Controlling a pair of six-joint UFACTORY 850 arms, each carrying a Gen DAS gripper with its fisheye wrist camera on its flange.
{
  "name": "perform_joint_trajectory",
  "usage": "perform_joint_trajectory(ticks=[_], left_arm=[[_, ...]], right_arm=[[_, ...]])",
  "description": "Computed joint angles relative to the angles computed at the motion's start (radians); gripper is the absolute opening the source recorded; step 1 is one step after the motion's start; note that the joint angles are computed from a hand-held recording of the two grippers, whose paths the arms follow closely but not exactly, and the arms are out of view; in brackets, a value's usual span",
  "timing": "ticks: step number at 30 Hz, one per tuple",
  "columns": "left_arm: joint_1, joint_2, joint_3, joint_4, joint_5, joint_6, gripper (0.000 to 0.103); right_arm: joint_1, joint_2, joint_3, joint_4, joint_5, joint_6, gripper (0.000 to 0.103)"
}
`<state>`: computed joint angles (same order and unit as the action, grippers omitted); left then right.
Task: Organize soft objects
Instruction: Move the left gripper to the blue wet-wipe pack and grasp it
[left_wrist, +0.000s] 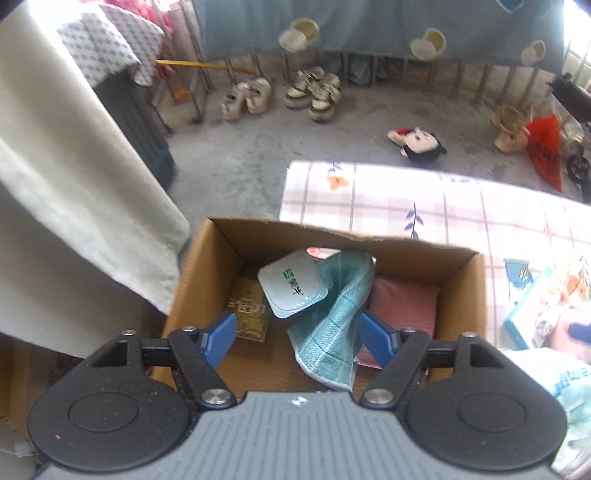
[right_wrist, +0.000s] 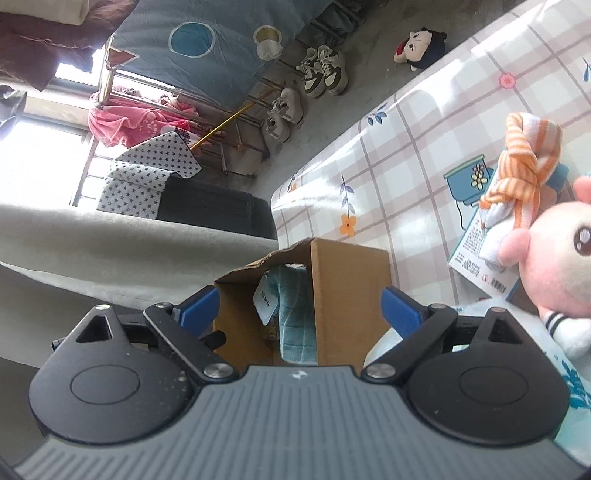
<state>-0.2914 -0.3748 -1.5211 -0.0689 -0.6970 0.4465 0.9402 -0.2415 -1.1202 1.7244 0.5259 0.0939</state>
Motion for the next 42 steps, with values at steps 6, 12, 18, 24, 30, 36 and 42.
perform_joint_trajectory(ticks=[6,12,18,24,30,36,42], left_arm=[[-0.074,0.129,0.067,0.174,-0.019,-0.2,0.077],[-0.19,0.244,0.146,0.205,-0.054,-0.347,0.08],[-0.329,0.309,0.213,0.133,-0.08,-0.44,0.083],[-0.475,0.273,0.255,0.005,-0.063,-0.368,0.084],[-0.605,0.16,0.264,-0.091,0.039,-0.28,0.082],[-0.666,0.059,0.228,-0.131,0.093,-0.231,0.065],[-0.688,-0.02,0.182,-0.098,0.099,-0.251,0.054]], right_arm=[[0.063,0.092,0.143,-0.347,0.003,0.416,0.095],[0.129,0.262,0.301,-0.407,0.022,0.513,0.095],[0.231,0.526,0.49,-0.1,0.116,0.284,0.096],[0.382,0.764,0.651,0.286,0.36,0.105,0.096],[0.359,0.844,0.784,0.37,0.357,0.138,0.096],[0.218,0.783,0.836,0.328,0.178,0.232,0.096],[0.127,0.728,0.863,0.2,0.075,0.352,0.096]])
